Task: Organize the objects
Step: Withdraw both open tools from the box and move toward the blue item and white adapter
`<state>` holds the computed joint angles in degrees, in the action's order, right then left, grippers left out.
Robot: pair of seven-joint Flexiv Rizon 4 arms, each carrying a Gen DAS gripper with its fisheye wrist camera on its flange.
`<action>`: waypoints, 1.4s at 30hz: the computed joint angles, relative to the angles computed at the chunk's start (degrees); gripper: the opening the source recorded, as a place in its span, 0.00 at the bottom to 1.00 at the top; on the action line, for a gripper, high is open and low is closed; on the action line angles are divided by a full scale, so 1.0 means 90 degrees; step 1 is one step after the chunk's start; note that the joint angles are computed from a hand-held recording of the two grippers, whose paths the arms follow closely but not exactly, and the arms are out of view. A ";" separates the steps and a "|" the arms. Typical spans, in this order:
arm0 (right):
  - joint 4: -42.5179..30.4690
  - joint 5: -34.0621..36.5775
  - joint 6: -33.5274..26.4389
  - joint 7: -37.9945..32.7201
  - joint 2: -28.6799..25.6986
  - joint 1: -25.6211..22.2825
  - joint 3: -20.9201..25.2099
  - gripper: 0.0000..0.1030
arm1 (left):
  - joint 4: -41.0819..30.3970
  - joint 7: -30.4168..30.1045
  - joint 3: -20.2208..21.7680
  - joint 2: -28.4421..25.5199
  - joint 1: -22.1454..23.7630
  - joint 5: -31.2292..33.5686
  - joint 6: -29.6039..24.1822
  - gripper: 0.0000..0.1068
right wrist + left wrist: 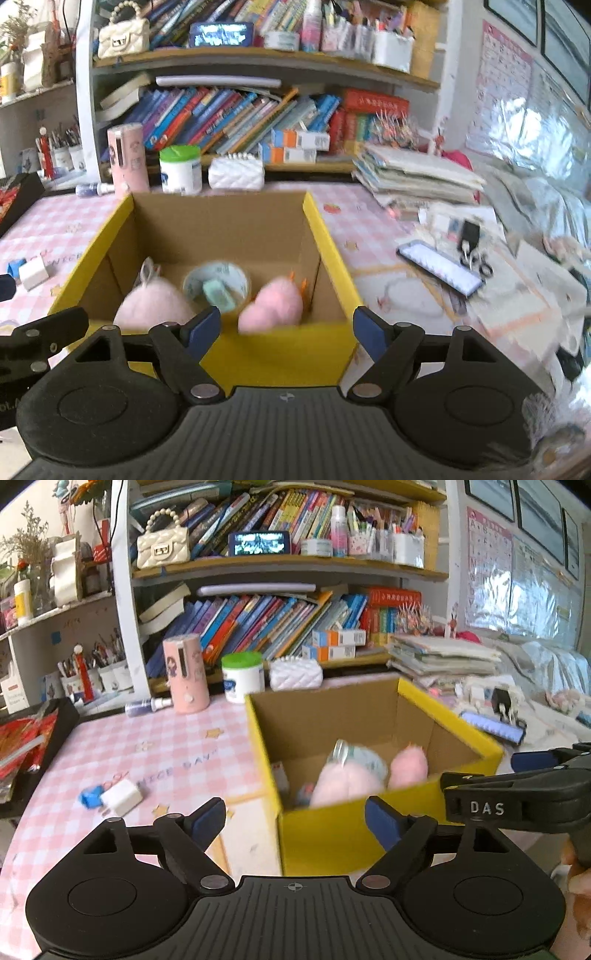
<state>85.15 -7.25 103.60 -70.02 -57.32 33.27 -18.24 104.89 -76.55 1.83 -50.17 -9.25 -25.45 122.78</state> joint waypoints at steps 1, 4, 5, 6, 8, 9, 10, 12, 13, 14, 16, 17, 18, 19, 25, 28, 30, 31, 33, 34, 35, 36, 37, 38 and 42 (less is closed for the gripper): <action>0.0142 0.0060 -0.0042 0.0031 0.0055 0.0096 -0.0050 0.76 | 0.0113 0.0001 0.0004 0.0042 0.0017 0.0025 -0.0012 0.79; 0.0515 0.0188 -0.0160 0.0175 0.0204 0.0341 -0.0148 0.76 | 0.0477 -0.0100 -0.0056 0.0194 0.0142 0.0150 -0.0035 0.79; 0.0655 0.0237 -0.0179 0.0239 0.0251 0.0451 -0.0209 0.76 | 0.0610 -0.0146 -0.0070 0.0255 0.0182 0.0186 -0.0057 0.80; 0.0776 0.0268 -0.0196 0.0295 0.0292 0.0541 -0.0255 0.76 | 0.0720 -0.0175 -0.0050 0.0304 0.0183 0.0189 -0.0084 0.81; 0.0999 0.0306 -0.0253 0.0409 0.0372 0.0715 -0.0327 0.77 | 0.0938 -0.0194 0.0067 0.0386 0.0100 0.0112 -0.0137 0.83; 0.1093 0.0307 -0.0276 0.0457 0.0403 0.0795 -0.0366 0.79 | 0.1040 -0.0203 0.0111 0.0420 0.0074 0.0095 -0.0144 0.83; 0.1194 0.0315 -0.0298 0.0509 0.0426 0.0903 -0.0431 0.79 | 0.1140 -0.0204 0.0158 0.0452 0.0036 0.0064 -0.0162 0.83; 0.1405 0.0330 -0.0325 0.0609 0.0475 0.1117 -0.0554 0.80 | 0.1344 -0.0195 0.0206 0.0538 0.0039 0.0077 -0.0235 0.84; 0.1511 0.0329 -0.0357 0.0655 0.0506 0.1219 -0.0594 0.81 | 0.1434 -0.0202 0.0221 0.0573 0.0050 0.0098 -0.0248 0.84; 0.1586 0.0308 -0.0391 0.0690 0.0533 0.1280 -0.0609 0.82 | 0.1517 -0.0215 0.0231 0.0605 0.0062 0.0117 -0.0254 0.84; 0.1734 0.0269 -0.0416 0.0757 0.0578 0.1405 -0.0649 0.83 | 0.1699 -0.0264 0.0225 0.0672 0.0126 0.0189 -0.0250 0.84; 0.1797 0.0245 -0.0433 0.0784 0.0596 0.1465 -0.0659 0.84 | 0.1774 -0.0290 0.0220 0.0701 0.0160 0.0230 -0.0245 0.84; 0.1867 0.0226 -0.0430 0.0809 0.0617 0.1522 -0.0668 0.84 | 0.1861 -0.0320 0.0218 0.0733 0.0196 0.0271 -0.0231 0.84; 0.1932 0.0209 -0.0424 0.0828 0.0639 0.1573 -0.0671 0.84 | 0.1953 -0.0351 0.0214 0.0766 0.0240 0.0324 -0.0204 0.84; 0.2238 0.0117 -0.0380 0.0836 0.0773 0.1755 -0.0544 0.85 | 0.2382 -0.0489 0.0251 0.0907 0.0372 0.0488 -0.0084 0.84; 0.2348 0.0098 -0.0333 0.0813 0.0829 0.1817 -0.0464 0.85 | 0.2606 -0.0554 0.0274 0.0986 0.0436 0.0555 0.0004 0.84; 0.2399 0.0091 -0.0305 0.0781 0.0858 0.1835 -0.0403 0.85 | 0.2755 -0.0598 0.0302 0.1036 0.0461 0.0564 0.0064 0.84; 0.2417 0.0089 -0.0298 0.0767 0.0872 0.1850 -0.0371 0.85 | 0.2798 -0.0609 0.0315 0.1055 0.0472 0.0561 0.0075 0.84; 0.2443 0.0067 -0.0297 0.0725 0.0902 0.1853 -0.0276 0.85 | 0.2920 -0.0648 0.0341 0.1093 0.0502 0.0557 0.0130 0.84; 0.2453 0.0051 -0.0298 0.0703 0.0917 0.1853 -0.0229 0.85 | 0.2996 -0.0674 0.0358 0.1119 0.0520 0.0551 0.0165 0.84; 0.2472 0.0032 -0.0288 0.0674 0.0935 0.1853 -0.0178 0.85 | 0.3053 -0.0698 0.0368 0.1135 0.0533 0.0544 0.0197 0.84; 0.2482 0.0013 -0.0283 0.0645 0.0951 0.1849 -0.0129 0.85 | 0.3104 -0.0720 0.0373 0.1154 0.0567 0.0555 0.0228 0.84; 0.2492 -0.0005 -0.0272 0.0615 0.0965 0.1851 -0.0079 0.85 | 0.3173 -0.0749 0.0389 0.1174 0.0583 0.0547 0.0274 0.84; 0.2496 -0.0013 -0.0267 0.0593 0.0975 0.1863 -0.0048 0.85 | 0.3217 -0.0764 0.0403 0.1187 0.0596 0.0537 0.0305 0.84; 0.2500 -0.0033 -0.0243 0.0524 0.1007 0.1905 0.0072 0.85 | 0.3417 -0.0849 0.0429 0.1243 0.0707 0.0564 0.0473 0.84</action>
<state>107.65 -7.55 101.42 -65.30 -48.25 50.42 -17.59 135.64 -84.19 5.70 -38.98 -2.88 -20.37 127.03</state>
